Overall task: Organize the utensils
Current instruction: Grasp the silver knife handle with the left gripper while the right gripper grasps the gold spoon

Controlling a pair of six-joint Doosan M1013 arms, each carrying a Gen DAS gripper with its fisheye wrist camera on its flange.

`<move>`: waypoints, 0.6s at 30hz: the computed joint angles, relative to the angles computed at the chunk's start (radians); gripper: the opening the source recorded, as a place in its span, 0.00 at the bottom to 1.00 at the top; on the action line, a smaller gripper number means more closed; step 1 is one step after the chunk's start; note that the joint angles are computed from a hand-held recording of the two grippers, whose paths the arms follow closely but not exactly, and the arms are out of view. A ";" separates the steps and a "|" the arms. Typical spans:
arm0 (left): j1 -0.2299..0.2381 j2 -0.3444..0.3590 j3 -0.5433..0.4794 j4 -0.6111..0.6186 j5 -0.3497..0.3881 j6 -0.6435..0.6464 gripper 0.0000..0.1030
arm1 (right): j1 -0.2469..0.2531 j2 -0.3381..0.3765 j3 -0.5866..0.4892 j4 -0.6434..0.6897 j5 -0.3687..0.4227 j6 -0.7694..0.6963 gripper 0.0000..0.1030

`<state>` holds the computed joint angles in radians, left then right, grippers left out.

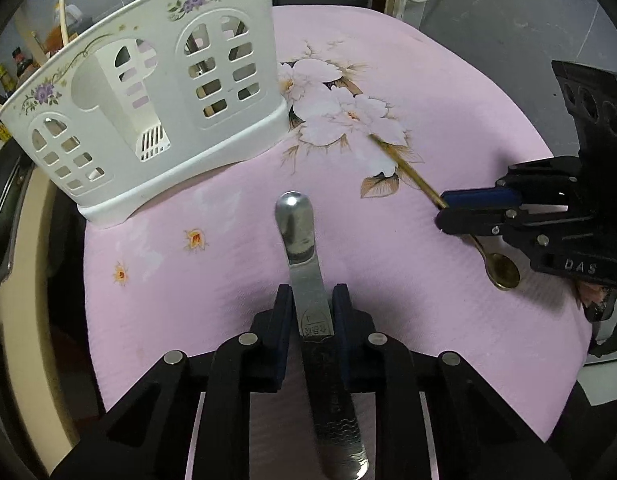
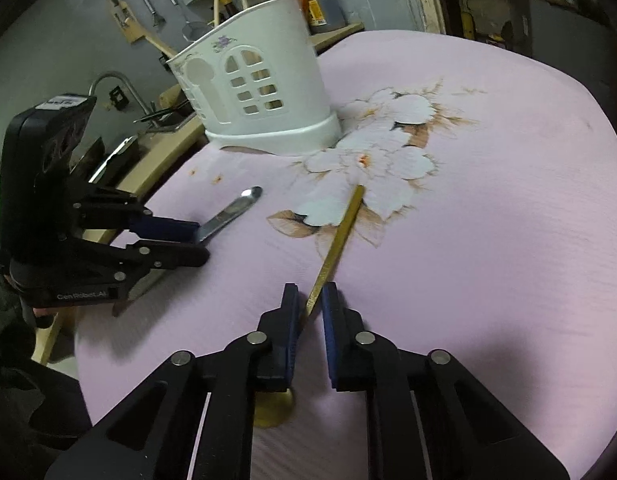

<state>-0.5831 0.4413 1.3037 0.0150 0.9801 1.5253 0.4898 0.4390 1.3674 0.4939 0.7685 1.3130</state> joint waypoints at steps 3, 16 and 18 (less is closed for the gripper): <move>0.000 -0.010 0.022 0.001 -0.039 -0.019 0.13 | 0.005 0.002 -0.002 0.048 0.010 -0.052 0.05; 0.010 -0.069 0.099 0.093 -0.038 -0.138 0.17 | 0.032 0.051 -0.096 -0.043 0.090 -0.055 0.08; -0.001 -0.059 0.088 0.134 -0.017 -0.133 0.24 | 0.033 0.062 -0.117 -0.053 0.112 -0.048 0.09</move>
<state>-0.5837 0.3824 1.3915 0.1488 0.9631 1.3921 0.5229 0.5014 1.2502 0.4407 0.8802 1.2647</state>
